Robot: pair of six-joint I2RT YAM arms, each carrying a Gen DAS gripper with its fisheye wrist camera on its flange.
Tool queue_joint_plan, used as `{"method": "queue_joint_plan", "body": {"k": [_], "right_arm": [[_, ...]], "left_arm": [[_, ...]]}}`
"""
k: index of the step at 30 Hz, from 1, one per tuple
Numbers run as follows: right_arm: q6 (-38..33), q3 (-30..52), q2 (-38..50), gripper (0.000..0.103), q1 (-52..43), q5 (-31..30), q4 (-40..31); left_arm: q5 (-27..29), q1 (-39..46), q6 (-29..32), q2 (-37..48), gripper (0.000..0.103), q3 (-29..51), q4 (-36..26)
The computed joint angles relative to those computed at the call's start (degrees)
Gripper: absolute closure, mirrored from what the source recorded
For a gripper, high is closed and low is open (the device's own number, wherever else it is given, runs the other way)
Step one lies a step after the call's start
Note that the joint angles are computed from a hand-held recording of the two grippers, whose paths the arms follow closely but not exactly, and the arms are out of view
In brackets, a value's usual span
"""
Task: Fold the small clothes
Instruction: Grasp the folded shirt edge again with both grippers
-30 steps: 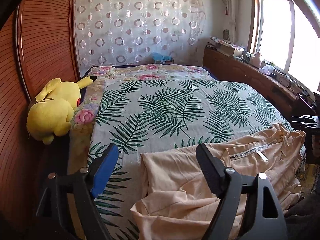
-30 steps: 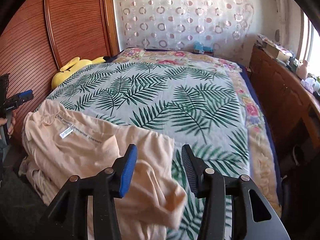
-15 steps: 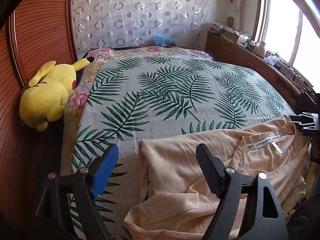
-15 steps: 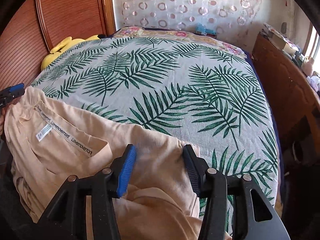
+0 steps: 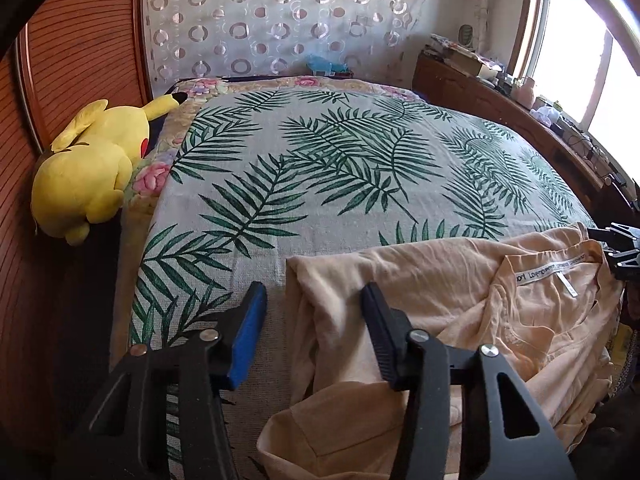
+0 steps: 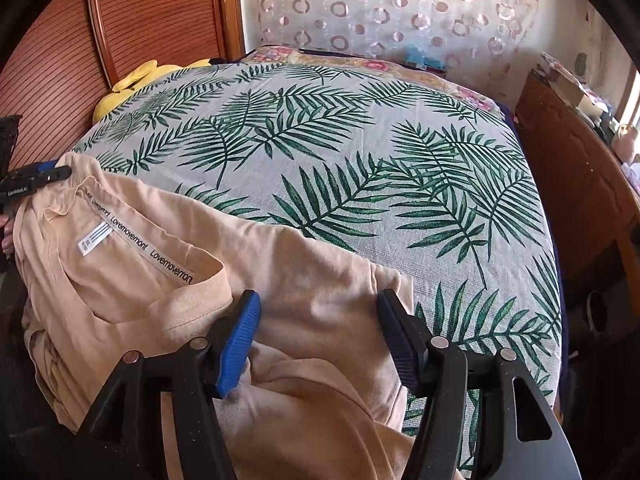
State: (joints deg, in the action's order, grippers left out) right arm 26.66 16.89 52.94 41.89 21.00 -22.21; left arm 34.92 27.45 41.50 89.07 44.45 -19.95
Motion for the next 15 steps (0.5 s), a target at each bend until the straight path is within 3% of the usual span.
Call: {"method": "queue_joint_plan", "body": {"k": [3, 6, 12, 15], "right_arm": [[-0.8, 1.1, 0.0, 0.037, -0.7, -1.5, -2.3], [-2.4, 3.1, -0.1, 0.037, -1.2, -2.1, -5.3], [-6.4, 3.2, -8.1, 0.043, -6.4, -3.6, -9.9], [-10.7, 1.8, -10.2, 0.045, -13.8, -9.3, -8.4]], "left_arm": [[0.0, -0.4, 1.2, 0.2, 0.065, 0.9, -1.7], [-0.9, -1.1, 1.0, -0.3, 0.065, 0.3, -0.8], [-0.9, -1.0, 1.1, -0.2, 0.065, 0.4, -1.0], [-1.4, -1.2, 1.2, -0.3, 0.065, 0.6, -1.3]]}}
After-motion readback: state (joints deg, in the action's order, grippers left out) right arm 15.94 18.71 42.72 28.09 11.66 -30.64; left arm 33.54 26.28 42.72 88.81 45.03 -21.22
